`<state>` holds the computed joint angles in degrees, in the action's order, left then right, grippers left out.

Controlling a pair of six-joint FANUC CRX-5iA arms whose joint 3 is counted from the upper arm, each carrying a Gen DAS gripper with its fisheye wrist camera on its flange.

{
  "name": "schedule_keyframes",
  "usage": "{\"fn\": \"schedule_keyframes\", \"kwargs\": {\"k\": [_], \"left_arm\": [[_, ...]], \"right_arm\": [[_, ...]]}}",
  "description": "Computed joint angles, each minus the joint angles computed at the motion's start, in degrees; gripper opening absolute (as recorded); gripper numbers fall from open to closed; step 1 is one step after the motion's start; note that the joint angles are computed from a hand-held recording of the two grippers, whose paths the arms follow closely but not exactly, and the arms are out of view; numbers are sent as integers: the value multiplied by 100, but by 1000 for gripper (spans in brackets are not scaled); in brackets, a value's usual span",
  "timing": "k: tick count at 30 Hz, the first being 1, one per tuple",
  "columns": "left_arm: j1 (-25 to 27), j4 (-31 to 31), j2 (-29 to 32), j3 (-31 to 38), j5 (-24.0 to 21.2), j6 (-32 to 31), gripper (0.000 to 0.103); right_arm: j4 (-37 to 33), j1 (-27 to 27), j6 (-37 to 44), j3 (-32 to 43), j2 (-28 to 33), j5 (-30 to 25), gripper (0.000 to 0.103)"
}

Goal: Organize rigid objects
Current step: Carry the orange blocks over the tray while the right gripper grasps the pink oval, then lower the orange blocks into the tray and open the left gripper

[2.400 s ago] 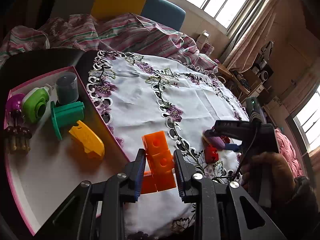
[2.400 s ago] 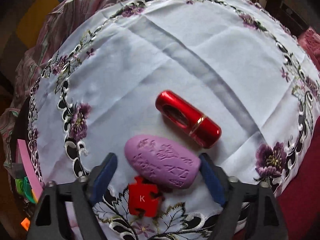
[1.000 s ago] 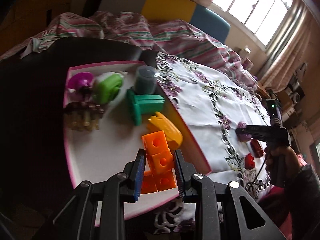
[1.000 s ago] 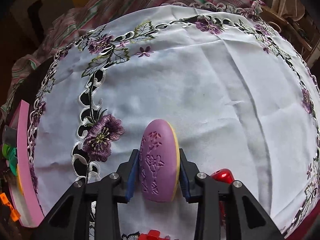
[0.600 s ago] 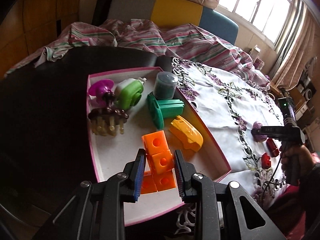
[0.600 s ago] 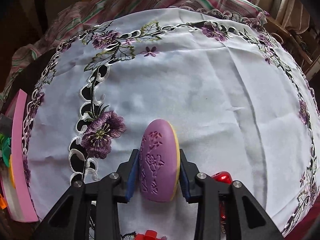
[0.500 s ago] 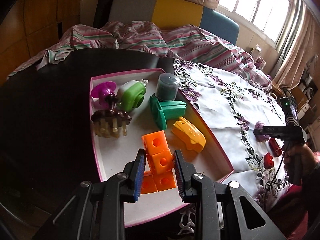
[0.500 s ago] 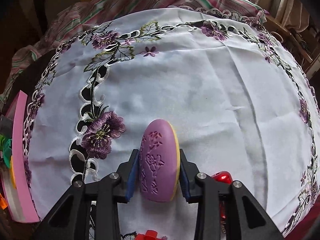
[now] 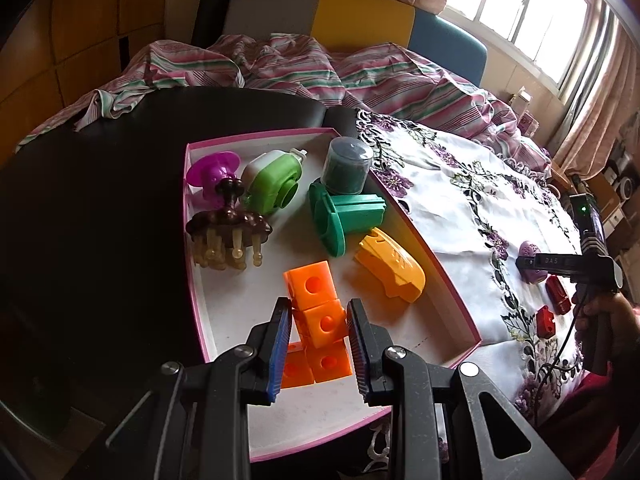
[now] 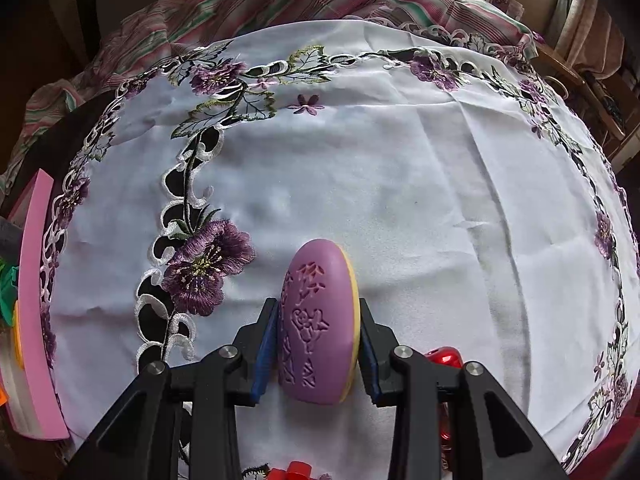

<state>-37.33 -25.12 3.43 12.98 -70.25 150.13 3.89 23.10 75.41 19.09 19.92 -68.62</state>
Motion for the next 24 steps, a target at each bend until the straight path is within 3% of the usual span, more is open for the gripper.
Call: {"fn": "schedule_keyframes", "kwargs": {"k": [4, 9, 17, 24], "left_arm": [[52, 34, -31, -68, 35, 13, 29], [655, 860, -454, -805, 811, 104, 29], [951, 956, -552, -943, 1003, -51, 28], [878, 884, -200, -622, 699, -400, 27]], "right_arm": [[67, 29, 17, -46, -26, 21, 36], [79, 45, 5, -221, -187, 39, 36], [54, 41, 83, -137, -127, 12, 36], [17, 27, 134, -113, -122, -4, 36]]}}
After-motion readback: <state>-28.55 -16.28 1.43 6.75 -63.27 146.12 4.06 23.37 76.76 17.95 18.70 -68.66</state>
